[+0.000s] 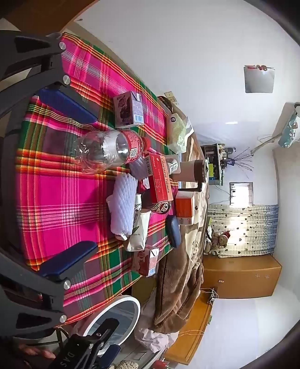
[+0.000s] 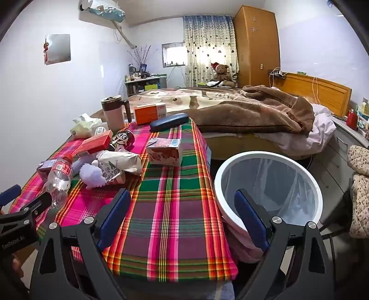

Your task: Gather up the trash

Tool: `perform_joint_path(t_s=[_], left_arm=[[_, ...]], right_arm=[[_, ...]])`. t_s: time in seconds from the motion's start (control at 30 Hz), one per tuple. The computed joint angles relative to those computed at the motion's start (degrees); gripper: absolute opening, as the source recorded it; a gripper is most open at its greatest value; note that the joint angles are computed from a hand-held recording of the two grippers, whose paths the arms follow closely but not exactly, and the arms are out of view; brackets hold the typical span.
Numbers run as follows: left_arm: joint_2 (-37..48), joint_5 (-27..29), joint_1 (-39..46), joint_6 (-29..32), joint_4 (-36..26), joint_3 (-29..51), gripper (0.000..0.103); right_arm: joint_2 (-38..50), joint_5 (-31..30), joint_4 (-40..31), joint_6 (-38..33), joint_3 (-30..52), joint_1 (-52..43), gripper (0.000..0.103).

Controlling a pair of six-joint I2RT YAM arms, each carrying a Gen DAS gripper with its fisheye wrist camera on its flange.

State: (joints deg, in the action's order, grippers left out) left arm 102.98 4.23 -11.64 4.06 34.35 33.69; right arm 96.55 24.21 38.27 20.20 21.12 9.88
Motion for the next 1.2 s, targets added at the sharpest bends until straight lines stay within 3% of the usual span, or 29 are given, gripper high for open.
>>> perform_joint_path(t_s=[0.47, 0.57, 1.2], left_arm=[[3.41, 0.41, 0.95, 0.76, 4.28, -0.61, 0.103], [0.84, -0.68, 0.08, 0.04, 1.32, -0.31, 0.103], [0.18, -0.09, 0.60, 0.03, 0.81, -0.44, 0.103]], right_arm=[[-0.48, 0.37, -1.36, 0.30, 0.37, 0.18, 0.093], [-0.53, 0.78, -1.76, 0.48, 0.70, 0.56, 0.093], [-1.18, 1.74, -2.35, -0.33, 0.36, 1.18, 0.093]])
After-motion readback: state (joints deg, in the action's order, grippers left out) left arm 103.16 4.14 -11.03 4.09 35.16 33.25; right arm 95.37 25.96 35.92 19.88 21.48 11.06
